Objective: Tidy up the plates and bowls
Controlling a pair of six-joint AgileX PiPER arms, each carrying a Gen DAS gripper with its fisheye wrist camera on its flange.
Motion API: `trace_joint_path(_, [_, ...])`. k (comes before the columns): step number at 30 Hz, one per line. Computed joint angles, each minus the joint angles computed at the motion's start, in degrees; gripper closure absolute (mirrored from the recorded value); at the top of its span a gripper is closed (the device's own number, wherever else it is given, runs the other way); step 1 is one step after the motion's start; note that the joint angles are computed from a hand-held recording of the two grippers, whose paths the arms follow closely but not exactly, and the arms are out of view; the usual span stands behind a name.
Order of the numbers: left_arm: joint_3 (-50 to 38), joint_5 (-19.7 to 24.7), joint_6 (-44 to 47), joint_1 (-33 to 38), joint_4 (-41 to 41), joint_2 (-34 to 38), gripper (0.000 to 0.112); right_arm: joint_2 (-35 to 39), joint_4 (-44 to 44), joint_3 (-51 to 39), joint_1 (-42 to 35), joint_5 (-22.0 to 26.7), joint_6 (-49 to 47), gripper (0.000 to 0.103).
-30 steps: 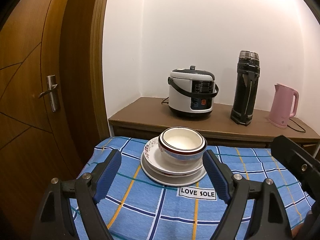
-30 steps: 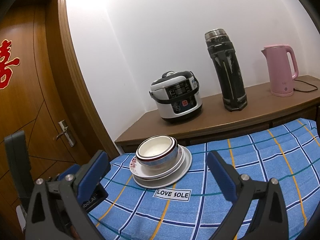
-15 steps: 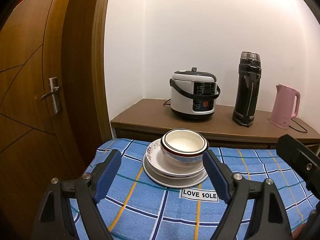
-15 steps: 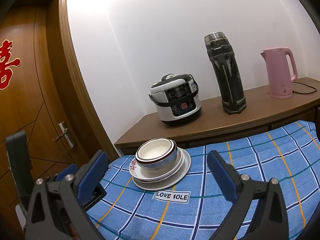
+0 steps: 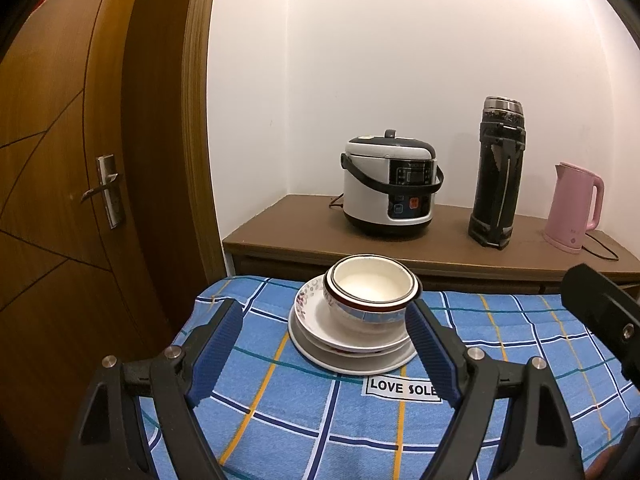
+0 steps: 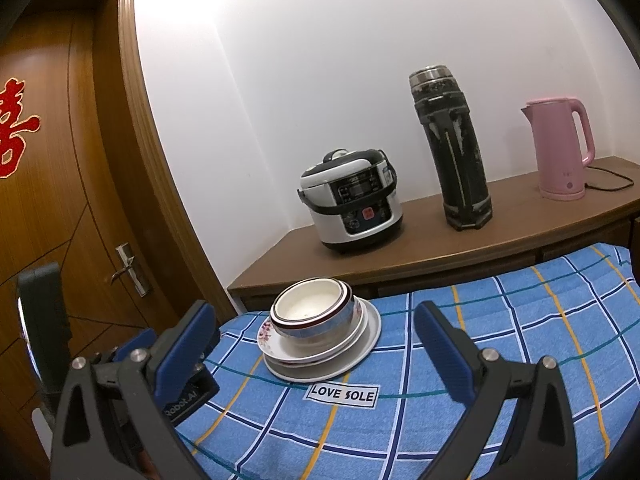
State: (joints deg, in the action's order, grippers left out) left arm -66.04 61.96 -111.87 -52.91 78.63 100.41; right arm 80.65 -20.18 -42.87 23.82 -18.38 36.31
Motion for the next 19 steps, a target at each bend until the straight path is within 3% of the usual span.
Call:
trace_joint_path(5, [-1.29,0.42,0.97,0.53,-1.44,0.81,0.027,0.17,-1.04,-0.23,-0.44,0.20,0.98,0.001])
trace_joint_path(10, [0.09,-4.16,-0.50,1.79,-1.23,-0.32,0.027,-0.30,0.85,0.36,-0.57,-0.26,-1.16,0.001])
trace_joint_path(14, [-1.89,-1.48,1.82,1.02,-1.66,1.54,0.027,-0.27,-1.57,0.30,-0.99,-0.04,1.37,0.001])
trace_joint_path(19, [-1.99,-2.18,1.22,1.28,-1.88,1.41,0.027,0.06,-4.22,-0.11,-1.86,0.26,4.26,0.001])
